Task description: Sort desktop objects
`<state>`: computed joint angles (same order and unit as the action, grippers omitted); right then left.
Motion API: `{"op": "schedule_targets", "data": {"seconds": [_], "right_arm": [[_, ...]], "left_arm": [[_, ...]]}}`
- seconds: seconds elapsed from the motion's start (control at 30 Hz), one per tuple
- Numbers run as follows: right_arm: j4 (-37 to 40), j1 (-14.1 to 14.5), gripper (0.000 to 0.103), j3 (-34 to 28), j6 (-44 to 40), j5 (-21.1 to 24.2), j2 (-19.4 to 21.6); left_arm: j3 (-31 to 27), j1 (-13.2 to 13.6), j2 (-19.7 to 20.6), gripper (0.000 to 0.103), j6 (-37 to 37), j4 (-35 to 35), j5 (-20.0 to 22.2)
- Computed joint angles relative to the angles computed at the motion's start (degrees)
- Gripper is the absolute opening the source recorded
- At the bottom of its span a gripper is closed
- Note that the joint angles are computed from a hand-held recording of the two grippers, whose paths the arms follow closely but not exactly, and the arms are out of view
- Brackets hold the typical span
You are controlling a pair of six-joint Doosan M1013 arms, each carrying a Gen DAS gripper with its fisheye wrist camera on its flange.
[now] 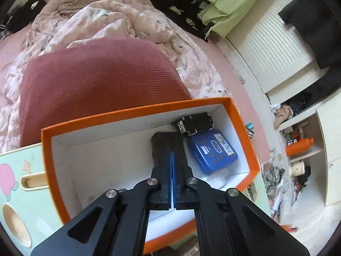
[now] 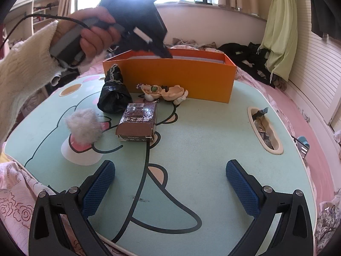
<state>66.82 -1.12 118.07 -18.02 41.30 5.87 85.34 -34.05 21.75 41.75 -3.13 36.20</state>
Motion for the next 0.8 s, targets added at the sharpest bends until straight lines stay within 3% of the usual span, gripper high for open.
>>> {"op": "schedule_targets", "data": {"seconds": [0.1, 0.17, 0.23, 0.27, 0.37, 0.47, 0.53, 0.57, 0.63, 0.8], "right_arm": [[0.01, -0.04, 0.103, -0.01, -0.04, 0.01, 0.02], [-0.02, -0.04, 0.103, -0.06, 0.01, 0.07, 0.05], [-0.06, -0.05, 0.103, -0.07, 0.11, 0.1, 0.02], [-0.06, -0.05, 0.103, -0.07, 0.11, 0.1, 0.02], [-0.04, 0.01, 0.103, -0.06, 0.13, 0.01, -0.01], [-0.07, 0.03, 0.103, -0.08, 0.26, 0.01, -0.01], [-0.02, -0.03, 0.103, -0.04, 0.14, 0.02, -0.02], [-0.14, 0.0, 0.103, -0.11, 0.34, 0.03, 0.01], [0.01, 0.0, 0.103, -0.05, 0.11, 0.01, -0.02], [-0.07, -0.02, 0.103, -0.03, 0.22, 0.0, -0.02]], "left_arm": [[-2.51, 0.05, 1.48, 0.001, -0.82, 2.17, 6.07], [-3.51, -0.12, 2.45, 0.019, -4.33, 4.74, 7.39], [-3.74, 0.12, 3.14, 0.056, -4.41, 3.39, 6.89], [-3.64, 0.1, 3.39, 0.058, -4.66, 2.89, 6.1], [-5.05, -0.49, 4.66, 0.059, -3.79, 3.33, 7.87], [-9.59, -2.06, 7.41, 0.057, -2.71, 8.1, 16.91], [-12.79, -3.33, 9.26, 0.045, -2.83, 13.0, 23.59], [-12.95, -3.38, 9.31, 0.04, -2.5, 12.9, 23.49], [-12.38, -3.22, 8.91, 0.04, -2.56, 12.25, 22.22], [-4.91, -3.54, 3.39, 0.04, -6.91, 14.54, 9.24]]}}
